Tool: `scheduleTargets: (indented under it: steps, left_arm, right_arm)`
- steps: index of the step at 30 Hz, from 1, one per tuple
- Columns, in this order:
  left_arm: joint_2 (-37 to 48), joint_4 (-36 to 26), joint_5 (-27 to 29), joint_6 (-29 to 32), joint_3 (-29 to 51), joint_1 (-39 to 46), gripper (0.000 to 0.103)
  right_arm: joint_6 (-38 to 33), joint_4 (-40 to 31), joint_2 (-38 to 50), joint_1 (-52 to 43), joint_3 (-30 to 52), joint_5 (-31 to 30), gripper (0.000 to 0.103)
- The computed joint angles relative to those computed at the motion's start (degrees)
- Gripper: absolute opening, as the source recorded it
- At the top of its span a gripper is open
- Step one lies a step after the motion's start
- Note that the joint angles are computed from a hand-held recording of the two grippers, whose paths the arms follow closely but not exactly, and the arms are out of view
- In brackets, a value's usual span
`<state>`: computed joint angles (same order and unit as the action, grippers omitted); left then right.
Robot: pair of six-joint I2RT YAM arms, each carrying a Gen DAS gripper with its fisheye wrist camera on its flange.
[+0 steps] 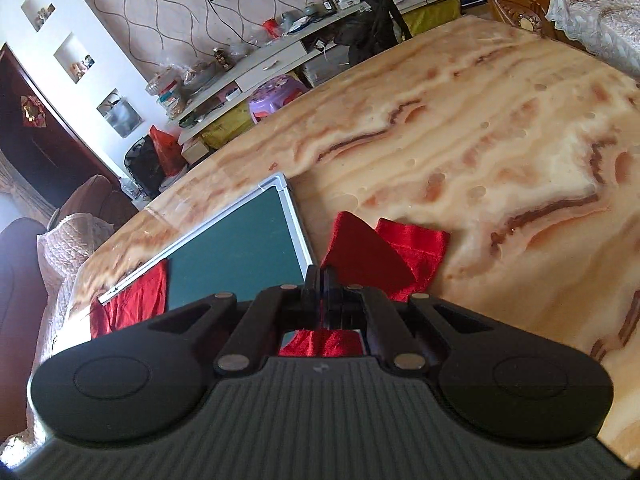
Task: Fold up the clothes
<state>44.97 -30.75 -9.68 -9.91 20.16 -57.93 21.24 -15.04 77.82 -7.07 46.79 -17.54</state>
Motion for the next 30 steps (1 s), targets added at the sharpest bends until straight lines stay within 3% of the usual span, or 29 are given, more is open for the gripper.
scheduleTargets:
  steps: [10,20,26,30]
  left_arm:
    - [-5.4,-0.9,8.0,2.7,-0.7,8.5,0.008]
    - [-14.4,-10.7,15.4,5.8,4.0,17.4,0.008]
    - [-18.4,-16.8,14.7,5.9,7.1,14.6,0.008]
    - [-19.1,-17.8,14.6,3.6,6.7,10.4,0.008]
  right_arm:
    - [1.7,2.1,2.8,2.4,0.5,1.1,0.003]
    - [3.4,3.5,4.1,3.5,5.8,1.3,0.003]
    - [3.4,12.9,2.8,0.5,3.6,-4.9,0.003]
    - [3.3,12.7,10.4,-3.0,3.6,-4.0,0.003]
